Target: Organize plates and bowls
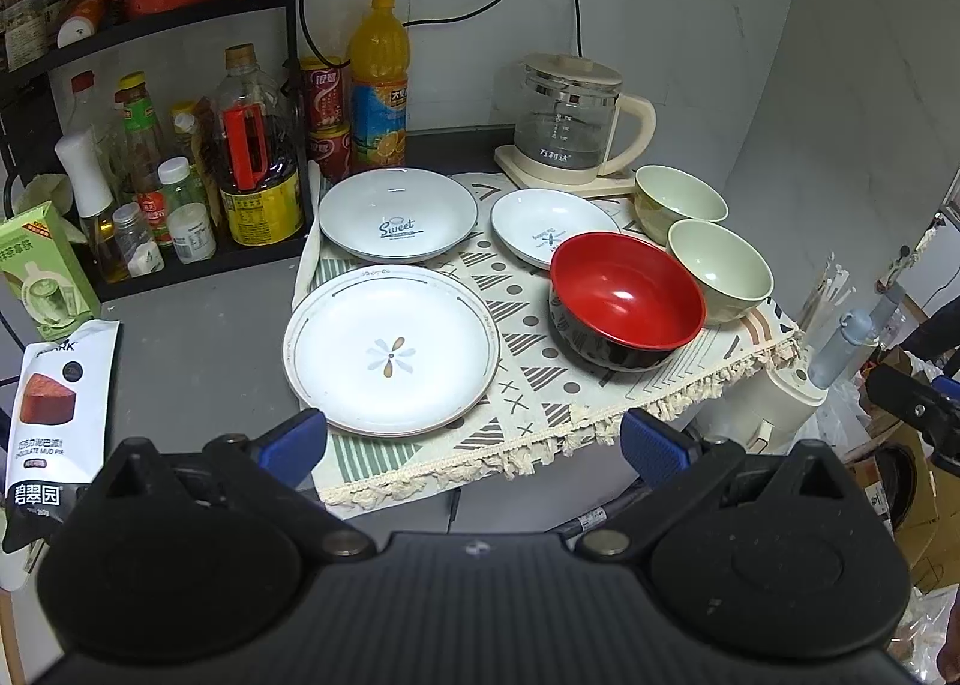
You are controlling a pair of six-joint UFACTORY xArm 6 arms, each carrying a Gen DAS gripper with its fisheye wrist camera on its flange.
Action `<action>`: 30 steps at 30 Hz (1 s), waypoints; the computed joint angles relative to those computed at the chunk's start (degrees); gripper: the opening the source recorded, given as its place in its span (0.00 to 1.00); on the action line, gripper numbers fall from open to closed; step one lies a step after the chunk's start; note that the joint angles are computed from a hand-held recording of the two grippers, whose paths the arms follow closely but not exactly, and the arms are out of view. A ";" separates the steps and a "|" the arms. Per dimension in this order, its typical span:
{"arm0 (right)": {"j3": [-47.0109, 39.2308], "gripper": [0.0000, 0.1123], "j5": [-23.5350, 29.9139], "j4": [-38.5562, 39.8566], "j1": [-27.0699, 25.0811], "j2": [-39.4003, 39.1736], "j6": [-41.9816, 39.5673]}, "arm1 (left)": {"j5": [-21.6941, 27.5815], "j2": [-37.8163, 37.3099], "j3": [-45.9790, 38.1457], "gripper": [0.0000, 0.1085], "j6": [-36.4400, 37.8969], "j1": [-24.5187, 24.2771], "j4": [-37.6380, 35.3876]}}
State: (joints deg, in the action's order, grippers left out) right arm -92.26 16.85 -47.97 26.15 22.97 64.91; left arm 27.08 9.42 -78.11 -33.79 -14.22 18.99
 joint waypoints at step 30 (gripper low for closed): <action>-2.18 0.92 2.32 6.81 0.65 1.05 -7.22 | -0.02 -0.85 0.38 0.95 -1.19 0.31 0.80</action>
